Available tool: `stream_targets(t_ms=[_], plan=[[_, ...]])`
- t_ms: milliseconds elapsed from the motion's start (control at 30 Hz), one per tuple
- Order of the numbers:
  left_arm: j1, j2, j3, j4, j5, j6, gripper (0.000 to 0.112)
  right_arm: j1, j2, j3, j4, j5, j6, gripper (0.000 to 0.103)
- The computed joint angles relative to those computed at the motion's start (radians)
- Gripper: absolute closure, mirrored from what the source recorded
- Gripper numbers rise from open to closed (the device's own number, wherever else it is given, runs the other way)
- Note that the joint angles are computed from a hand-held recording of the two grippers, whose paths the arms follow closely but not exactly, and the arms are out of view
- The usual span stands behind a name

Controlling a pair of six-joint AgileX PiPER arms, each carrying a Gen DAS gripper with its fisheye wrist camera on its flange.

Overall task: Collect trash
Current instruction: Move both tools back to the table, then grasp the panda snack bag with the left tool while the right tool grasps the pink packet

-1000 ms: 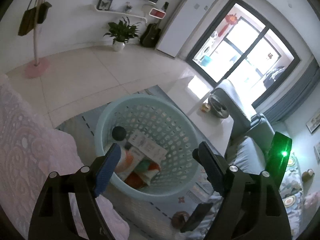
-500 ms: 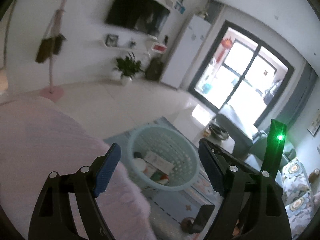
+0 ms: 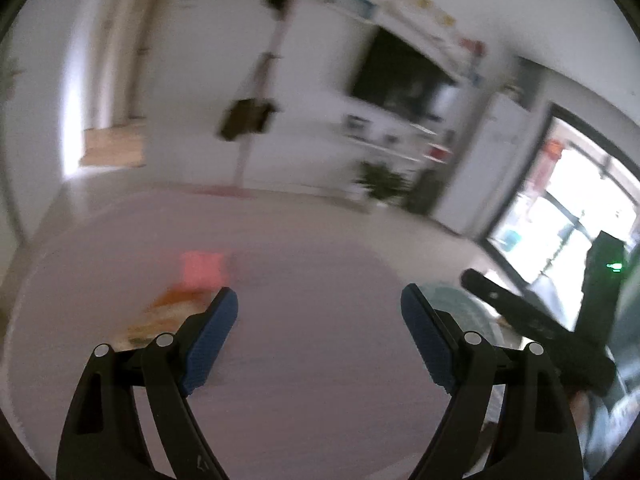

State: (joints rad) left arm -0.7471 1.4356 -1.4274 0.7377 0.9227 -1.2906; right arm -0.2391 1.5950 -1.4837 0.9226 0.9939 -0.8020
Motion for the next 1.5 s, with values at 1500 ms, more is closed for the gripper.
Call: stream_targets(t_ms=[1500], plan=[[0.286, -0.056, 0.331, -0.132, -0.088, 0.070, 0.064, 0.643, 0.398, -0.369, -0.431, -0.187, 0.315, 0.068]])
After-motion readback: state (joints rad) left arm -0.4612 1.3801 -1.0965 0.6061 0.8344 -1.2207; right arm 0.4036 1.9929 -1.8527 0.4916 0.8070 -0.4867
